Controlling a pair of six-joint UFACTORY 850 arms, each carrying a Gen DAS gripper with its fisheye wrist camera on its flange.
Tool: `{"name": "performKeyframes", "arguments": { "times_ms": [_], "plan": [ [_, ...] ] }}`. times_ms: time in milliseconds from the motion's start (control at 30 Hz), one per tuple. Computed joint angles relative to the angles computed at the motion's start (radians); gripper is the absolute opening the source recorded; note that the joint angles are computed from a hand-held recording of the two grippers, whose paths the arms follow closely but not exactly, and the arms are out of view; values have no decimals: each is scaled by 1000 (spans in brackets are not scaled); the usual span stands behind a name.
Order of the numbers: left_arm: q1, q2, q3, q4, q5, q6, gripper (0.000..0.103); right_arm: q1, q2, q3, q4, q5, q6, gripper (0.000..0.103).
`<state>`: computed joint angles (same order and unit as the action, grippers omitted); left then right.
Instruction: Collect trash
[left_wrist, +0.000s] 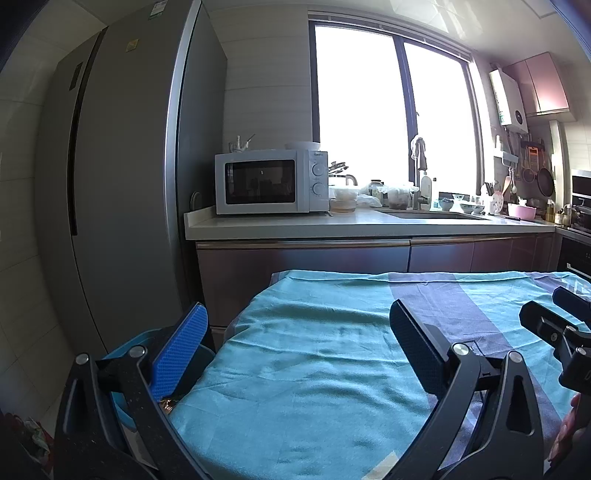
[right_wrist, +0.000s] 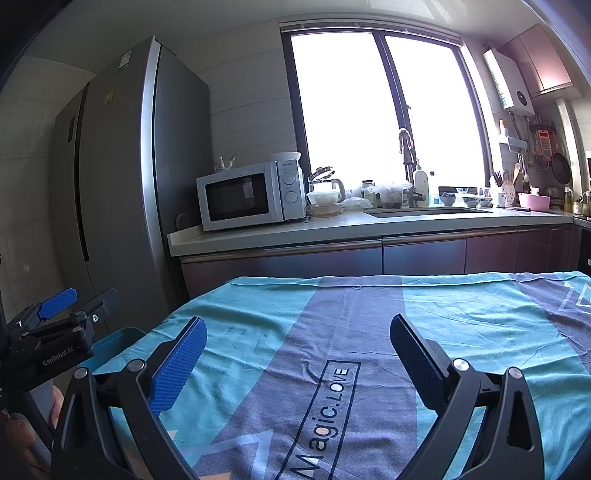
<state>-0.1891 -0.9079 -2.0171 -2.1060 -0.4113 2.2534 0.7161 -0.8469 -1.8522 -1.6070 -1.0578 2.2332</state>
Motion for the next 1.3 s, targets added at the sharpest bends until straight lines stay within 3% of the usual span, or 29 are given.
{"name": "performKeyframes", "arguments": {
  "times_ms": [1300],
  "plan": [
    [-6,-6,-11,-19,5,16,97,5,-12,-23,17,-14,-9,96]
  ]
}}
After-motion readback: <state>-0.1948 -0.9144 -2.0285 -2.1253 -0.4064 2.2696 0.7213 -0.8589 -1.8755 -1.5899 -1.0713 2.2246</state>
